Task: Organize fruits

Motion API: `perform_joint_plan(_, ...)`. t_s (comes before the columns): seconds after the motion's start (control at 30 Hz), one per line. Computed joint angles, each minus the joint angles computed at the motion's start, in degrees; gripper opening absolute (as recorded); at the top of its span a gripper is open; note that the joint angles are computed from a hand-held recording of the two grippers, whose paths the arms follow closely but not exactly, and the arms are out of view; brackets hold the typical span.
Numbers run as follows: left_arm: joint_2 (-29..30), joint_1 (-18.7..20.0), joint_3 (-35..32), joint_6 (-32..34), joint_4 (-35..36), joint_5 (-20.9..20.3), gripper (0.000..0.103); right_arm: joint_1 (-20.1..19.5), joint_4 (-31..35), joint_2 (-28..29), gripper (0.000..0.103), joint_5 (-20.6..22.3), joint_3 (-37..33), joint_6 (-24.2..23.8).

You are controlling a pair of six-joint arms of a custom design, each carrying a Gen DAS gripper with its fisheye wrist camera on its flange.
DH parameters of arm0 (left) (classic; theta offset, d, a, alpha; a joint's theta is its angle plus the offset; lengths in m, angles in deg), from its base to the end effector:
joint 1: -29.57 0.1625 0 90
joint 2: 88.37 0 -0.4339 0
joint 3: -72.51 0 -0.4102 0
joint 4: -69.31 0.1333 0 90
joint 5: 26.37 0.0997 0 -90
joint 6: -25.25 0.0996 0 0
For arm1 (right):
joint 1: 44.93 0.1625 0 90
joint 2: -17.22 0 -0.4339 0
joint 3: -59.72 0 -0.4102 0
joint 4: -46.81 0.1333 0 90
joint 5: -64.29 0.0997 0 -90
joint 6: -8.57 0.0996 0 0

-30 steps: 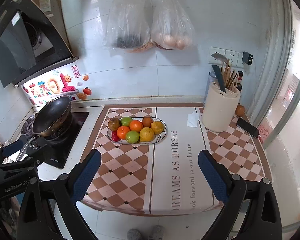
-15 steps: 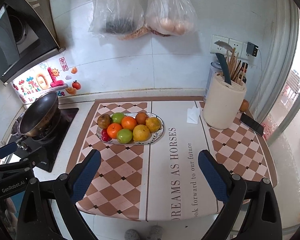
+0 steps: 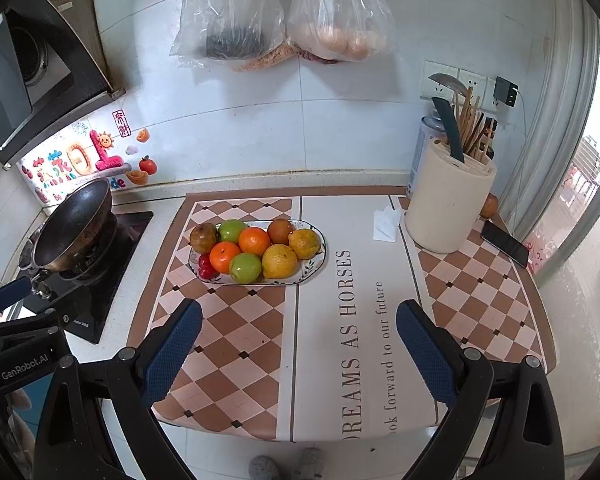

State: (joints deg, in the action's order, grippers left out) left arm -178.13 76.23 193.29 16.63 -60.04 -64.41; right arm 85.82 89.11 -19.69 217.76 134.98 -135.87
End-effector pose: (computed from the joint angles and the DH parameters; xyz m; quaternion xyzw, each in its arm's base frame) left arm -0.1623 -0.4805 0.3387 0.2371 0.8652 -0.2501 0.3641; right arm 0.4104 -0.4086 0.1085 -0.0044 -0.8487 0.3784 0.3694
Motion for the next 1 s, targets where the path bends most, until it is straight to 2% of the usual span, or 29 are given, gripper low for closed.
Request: perform_joint_plan(1.0,-1.43,-1.71,0.90,-0.48,-0.47,0.02,0.102,1.21,0.22,-0.50,0.100,0.30,-0.41,0.30)
